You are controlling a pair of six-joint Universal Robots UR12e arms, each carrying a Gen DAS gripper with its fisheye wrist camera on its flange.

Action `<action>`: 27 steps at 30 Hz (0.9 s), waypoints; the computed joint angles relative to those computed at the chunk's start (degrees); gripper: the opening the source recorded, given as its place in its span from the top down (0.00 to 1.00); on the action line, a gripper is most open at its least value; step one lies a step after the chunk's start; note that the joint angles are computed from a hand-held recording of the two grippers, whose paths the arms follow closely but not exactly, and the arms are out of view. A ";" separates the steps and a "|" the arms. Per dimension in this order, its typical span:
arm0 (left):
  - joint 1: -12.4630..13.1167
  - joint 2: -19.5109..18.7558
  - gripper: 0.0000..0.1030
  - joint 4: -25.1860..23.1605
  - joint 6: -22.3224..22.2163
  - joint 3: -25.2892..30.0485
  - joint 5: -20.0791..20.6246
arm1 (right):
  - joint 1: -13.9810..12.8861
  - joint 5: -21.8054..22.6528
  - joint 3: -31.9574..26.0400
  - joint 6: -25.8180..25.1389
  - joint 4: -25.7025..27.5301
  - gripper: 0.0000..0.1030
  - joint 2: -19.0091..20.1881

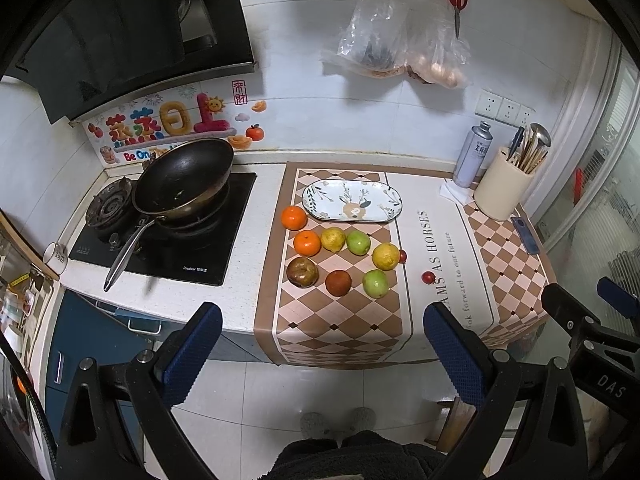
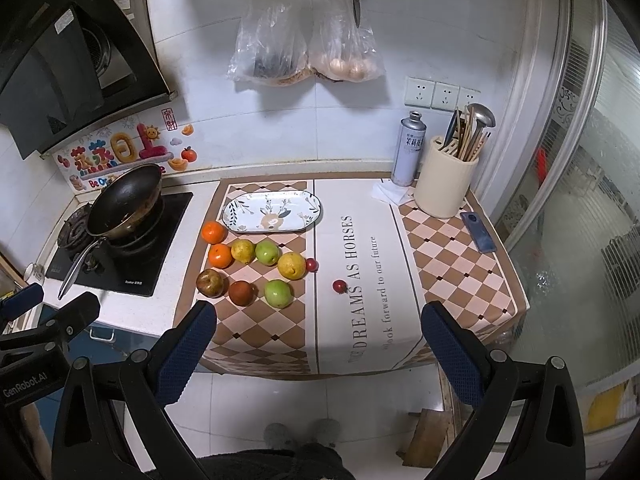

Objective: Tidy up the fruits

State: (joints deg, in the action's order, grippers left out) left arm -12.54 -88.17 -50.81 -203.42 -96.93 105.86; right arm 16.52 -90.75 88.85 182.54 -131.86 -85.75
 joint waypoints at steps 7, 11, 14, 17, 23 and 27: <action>0.05 -0.03 0.00 -0.19 0.03 0.14 -0.08 | 0.08 0.03 -0.29 0.03 0.12 0.00 0.18; 0.24 -0.16 0.00 0.00 0.29 0.18 -0.11 | 0.04 0.07 -0.13 0.06 0.02 0.00 0.06; 0.19 -0.04 0.00 -0.04 0.12 0.07 -0.10 | 0.15 0.00 -0.27 0.26 -0.15 0.00 0.16; 0.19 0.01 0.00 0.10 0.22 -0.03 -0.18 | 0.15 0.03 -0.28 0.29 -0.08 0.00 0.16; 0.43 -0.51 0.00 2.28 0.41 -0.25 1.29 | -0.34 1.72 1.21 3.76 -4.82 0.00 0.07; 0.83 -1.71 0.00 9.24 0.49 -2.08 7.60 | -0.27 2.51 1.43 6.00 -6.00 0.00 2.10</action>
